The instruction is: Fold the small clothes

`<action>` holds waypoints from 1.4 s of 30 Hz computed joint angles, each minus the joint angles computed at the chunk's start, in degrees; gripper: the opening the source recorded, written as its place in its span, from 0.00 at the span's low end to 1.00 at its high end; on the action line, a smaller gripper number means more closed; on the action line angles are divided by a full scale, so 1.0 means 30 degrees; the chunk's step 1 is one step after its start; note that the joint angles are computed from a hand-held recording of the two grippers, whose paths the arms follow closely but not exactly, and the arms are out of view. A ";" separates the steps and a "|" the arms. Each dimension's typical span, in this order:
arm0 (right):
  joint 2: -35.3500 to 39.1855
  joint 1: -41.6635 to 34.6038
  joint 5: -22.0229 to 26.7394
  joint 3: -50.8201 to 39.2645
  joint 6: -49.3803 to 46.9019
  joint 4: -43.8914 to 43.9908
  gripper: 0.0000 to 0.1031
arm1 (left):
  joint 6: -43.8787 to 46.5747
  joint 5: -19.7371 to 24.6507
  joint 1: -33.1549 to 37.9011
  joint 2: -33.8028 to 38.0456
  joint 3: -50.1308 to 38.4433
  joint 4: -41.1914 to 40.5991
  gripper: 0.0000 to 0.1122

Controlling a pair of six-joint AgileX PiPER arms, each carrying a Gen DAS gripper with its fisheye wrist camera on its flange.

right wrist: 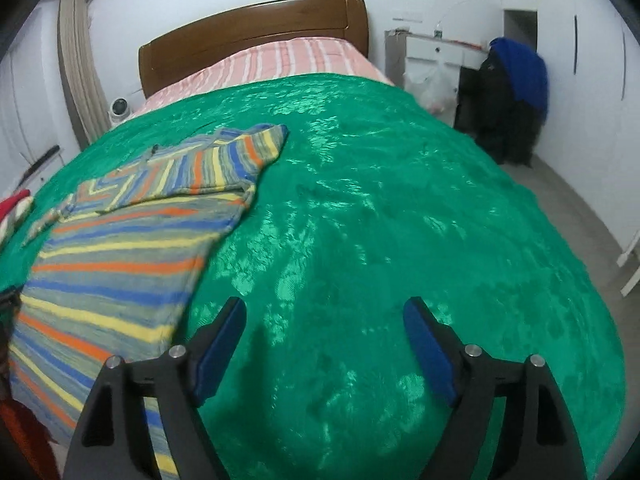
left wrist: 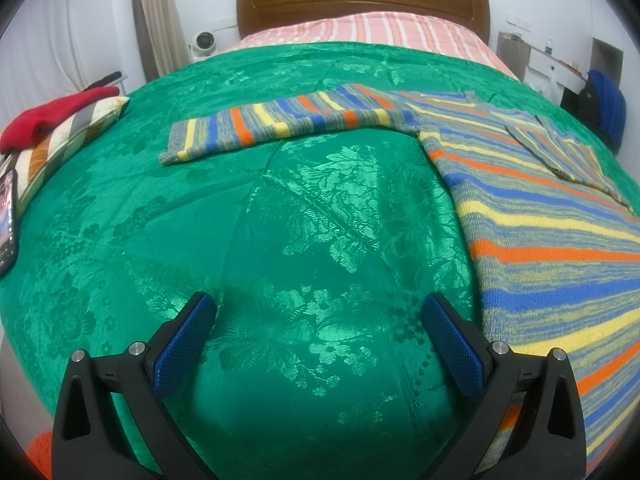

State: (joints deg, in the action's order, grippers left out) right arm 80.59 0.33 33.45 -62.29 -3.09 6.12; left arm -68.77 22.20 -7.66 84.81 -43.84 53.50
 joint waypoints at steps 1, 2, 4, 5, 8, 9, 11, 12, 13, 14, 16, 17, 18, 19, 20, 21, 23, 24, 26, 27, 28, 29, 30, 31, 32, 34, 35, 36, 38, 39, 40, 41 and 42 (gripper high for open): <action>0.0196 0.0273 0.0031 -0.0237 0.0755 -0.0828 0.83 | 0.0000 0.0000 0.0000 0.0000 0.0000 0.0000 0.91; 0.0279 0.0419 -0.0090 -0.0315 0.1204 -0.1141 0.83 | 0.0024 0.0002 -0.0003 -0.0004 0.0008 -0.0021 0.91; 0.0297 0.0284 -0.0302 -0.0275 0.1196 -0.0788 0.87 | 0.0055 0.0004 0.0000 -0.0005 0.0000 -0.0054 0.91; 0.0331 0.0263 -0.0390 -0.0195 0.1321 -0.0767 0.88 | 0.0055 0.0004 0.0000 -0.0005 0.0000 -0.0054 0.91; 0.0458 0.0733 -0.0346 0.0040 0.2227 -0.1719 0.88 | -0.0114 0.0055 -0.0059 -0.0027 0.0034 0.0082 0.91; 0.0505 0.0891 -0.0271 0.0067 0.2392 -0.1984 0.88 | -0.0114 0.0055 -0.0059 -0.0027 0.0034 0.0082 0.91; 0.0583 0.1168 -0.0254 0.0121 0.2621 -0.2416 0.88 | -0.0114 0.0055 -0.0059 -0.0027 0.0034 0.0082 0.91; 0.0660 0.1304 -0.0250 0.0148 0.2707 -0.2614 0.88 | -0.0114 0.0055 -0.0059 -0.0027 0.0034 0.0082 0.91; 0.0716 0.1393 -0.0226 0.0151 0.2855 -0.2806 0.89 | -0.0123 0.0052 -0.0060 -0.0020 0.0032 0.0089 0.91; 0.0742 0.1467 -0.0255 0.0215 0.2942 -0.2913 0.89 | -0.0123 0.0052 -0.0060 -0.0020 0.0032 0.0089 0.91; 0.0844 0.1499 -0.0267 0.0242 0.2827 -0.2853 0.91 | -0.0123 0.0052 -0.0060 -0.0020 0.0032 0.0089 0.91; 0.0864 0.1527 -0.0309 0.0276 0.2911 -0.2941 0.91 | -0.0123 0.0052 -0.0060 -0.0020 0.0032 0.0089 0.91; 0.0871 0.1508 -0.0335 0.0296 0.2867 -0.2881 0.92 | -0.0123 0.0052 -0.0060 -0.0020 0.0032 0.0089 0.91; 0.0878 0.1435 -0.0356 0.0336 0.2695 -0.2695 0.92 | -0.0123 0.0052 -0.0060 -0.0020 0.0032 0.0089 0.91; 0.0926 0.1408 -0.0375 0.0337 0.2618 -0.2618 0.93 | -0.0103 0.0051 -0.0061 -0.0026 0.0038 0.0071 0.91; 0.0938 0.1383 -0.0372 0.0357 0.2563 -0.2571 0.93 | -0.0103 0.0051 -0.0061 -0.0026 0.0038 0.0071 0.91; 0.0976 0.1418 -0.0371 0.0346 0.2594 -0.2647 0.93 | -0.0103 0.0051 -0.0061 -0.0026 0.0038 0.0071 0.91; 0.0979 0.1430 -0.0374 0.0361 0.2585 -0.2674 0.94 | -0.0103 0.0051 -0.0061 -0.0026 0.0038 0.0071 0.91; 0.1001 0.1522 -0.0379 0.0371 0.2706 -0.2840 0.95 | -0.0090 0.0052 -0.0057 -0.0022 0.0031 0.0064 0.91; 0.1031 0.1557 -0.0379 0.0355 0.2788 -0.2937 0.95 | -0.0090 0.0052 -0.0057 -0.0022 0.0031 0.0064 0.91; 0.1034 0.1566 -0.0383 0.0363 0.2810 -0.2970 0.95 | -0.0090 0.0052 -0.0057 -0.0022 0.0031 0.0064 0.91; 0.1025 0.1564 -0.0392 0.0375 0.2795 -0.2943 0.95 | -0.0100 0.0059 -0.0064 -0.0029 0.0036 0.0073 0.91; 0.1011 0.1540 -0.0400 0.0394 0.2733 -0.2864 0.95 | -0.0100 0.0059 -0.0064 -0.0029 0.0036 0.0073 0.91; 0.1025 0.1556 -0.0390 0.0380 0.2748 -0.2865 0.95 | -0.0104 0.0054 -0.0059 -0.0021 0.0033 0.0081 0.91; 0.1041 0.1558 -0.0399 0.0377 0.2734 -0.2841 0.95 | -0.0095 0.0054 -0.0062 -0.0029 0.0039 0.0070 0.91; 0.1049 0.1572 -0.0429 0.0396 0.2762 -0.2870 0.96 | -0.0095 0.0054 -0.0062 -0.0029 0.0039 0.0070 0.91; 0.1050 0.1571 -0.0437 0.0402 0.2762 -0.2867 0.96 | -0.0095 0.0054 -0.0062 -0.0029 0.0039 0.0070 0.91; 0.1051 0.1569 -0.0426 0.0392 0.2757 -0.2862 0.96 | -0.0095 0.0054 -0.0062 -0.0029 0.0039 0.0070 0.91; 0.1048 0.1574 -0.0430 0.0399 0.2778 -0.2883 0.96 | -0.0069 0.0060 -0.0063 -0.0029 0.0036 0.0050 0.91; 0.1048 0.1574 -0.0430 0.0399 0.2778 -0.2883 0.96 | -0.0069 0.0060 -0.0063 -0.0029 0.0036 0.0050 0.91; 0.1049 0.1573 -0.0459 0.0422 0.2782 -0.2862 0.97 | -0.0069 0.0060 -0.0063 -0.0029 0.0036 0.0050 0.91; 0.1054 0.1579 -0.0433 0.0399 0.2786 -0.2876 0.97 | -0.0069 0.0060 -0.0063 -0.0029 0.0036 0.0050 0.91; 0.1054 0.1579 -0.0433 0.0399 0.2786 -0.2876 0.97 | -0.0069 0.0060 -0.0063 -0.0029 0.0036 0.0050 0.91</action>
State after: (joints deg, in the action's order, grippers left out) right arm 83.75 5.07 32.15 -61.09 5.27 -2.51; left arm -68.98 22.38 -7.85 84.72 -43.73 53.65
